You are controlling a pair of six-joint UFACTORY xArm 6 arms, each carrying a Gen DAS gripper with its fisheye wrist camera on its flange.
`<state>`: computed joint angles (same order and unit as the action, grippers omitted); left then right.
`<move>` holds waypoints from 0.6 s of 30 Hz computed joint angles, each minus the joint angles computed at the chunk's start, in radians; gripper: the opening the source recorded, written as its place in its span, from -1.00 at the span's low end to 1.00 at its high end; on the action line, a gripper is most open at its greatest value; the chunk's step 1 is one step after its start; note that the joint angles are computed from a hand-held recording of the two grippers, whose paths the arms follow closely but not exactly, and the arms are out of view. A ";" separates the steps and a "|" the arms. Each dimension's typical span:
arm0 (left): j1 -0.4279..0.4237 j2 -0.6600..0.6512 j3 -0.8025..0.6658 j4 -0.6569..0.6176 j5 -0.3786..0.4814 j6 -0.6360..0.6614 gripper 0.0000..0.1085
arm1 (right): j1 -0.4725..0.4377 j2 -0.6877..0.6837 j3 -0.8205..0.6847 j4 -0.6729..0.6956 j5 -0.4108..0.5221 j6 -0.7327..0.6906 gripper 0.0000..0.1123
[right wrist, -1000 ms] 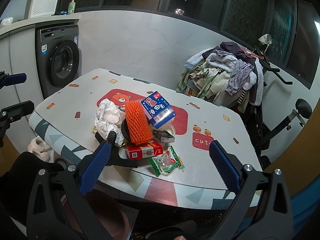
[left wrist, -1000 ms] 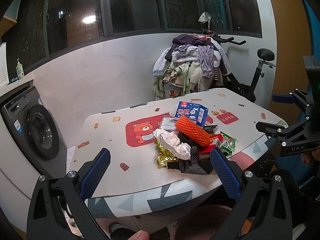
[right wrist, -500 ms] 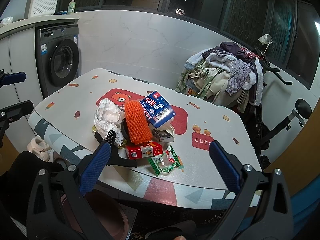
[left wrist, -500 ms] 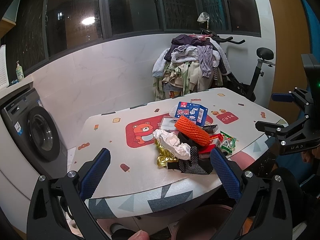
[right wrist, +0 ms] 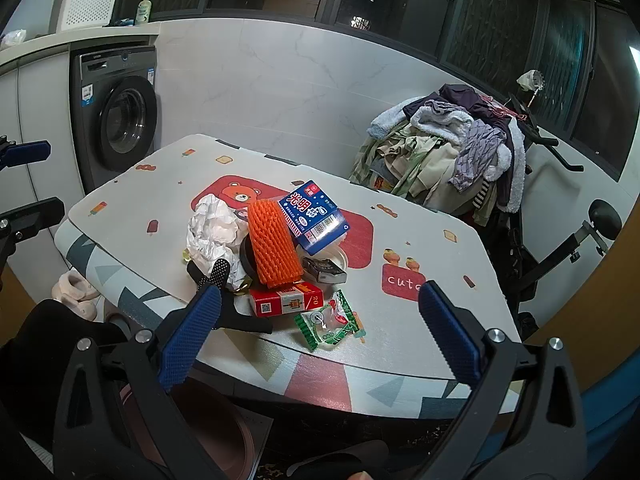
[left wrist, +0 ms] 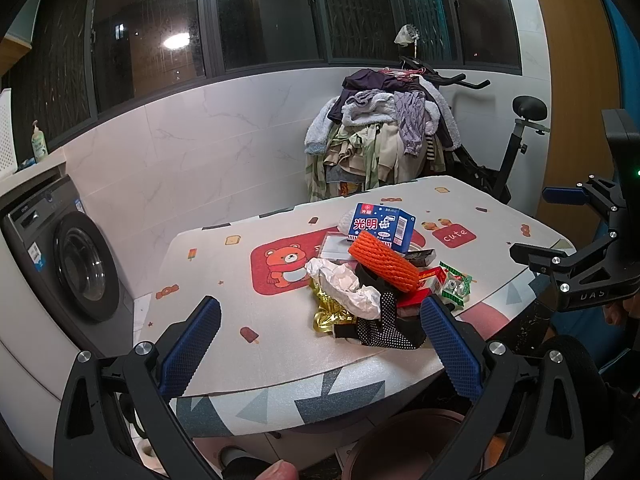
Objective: Collect trash
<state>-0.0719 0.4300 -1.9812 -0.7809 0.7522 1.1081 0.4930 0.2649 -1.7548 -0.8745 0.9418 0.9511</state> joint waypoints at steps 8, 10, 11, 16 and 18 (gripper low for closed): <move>0.000 -0.002 0.002 -0.001 0.000 0.001 0.81 | -0.004 -0.009 0.013 0.007 -0.012 0.003 0.73; 0.000 -0.003 0.004 -0.002 -0.001 0.001 0.81 | -0.005 -0.012 0.016 0.008 -0.013 0.002 0.73; 0.000 -0.002 0.003 -0.002 0.000 0.001 0.81 | -0.004 -0.008 0.010 0.009 -0.011 0.001 0.73; 0.001 -0.001 0.001 0.000 0.002 0.000 0.81 | -0.003 -0.005 0.007 0.010 -0.010 0.000 0.73; 0.001 -0.002 0.001 -0.001 0.005 0.001 0.81 | -0.004 -0.009 0.011 0.010 -0.011 0.001 0.73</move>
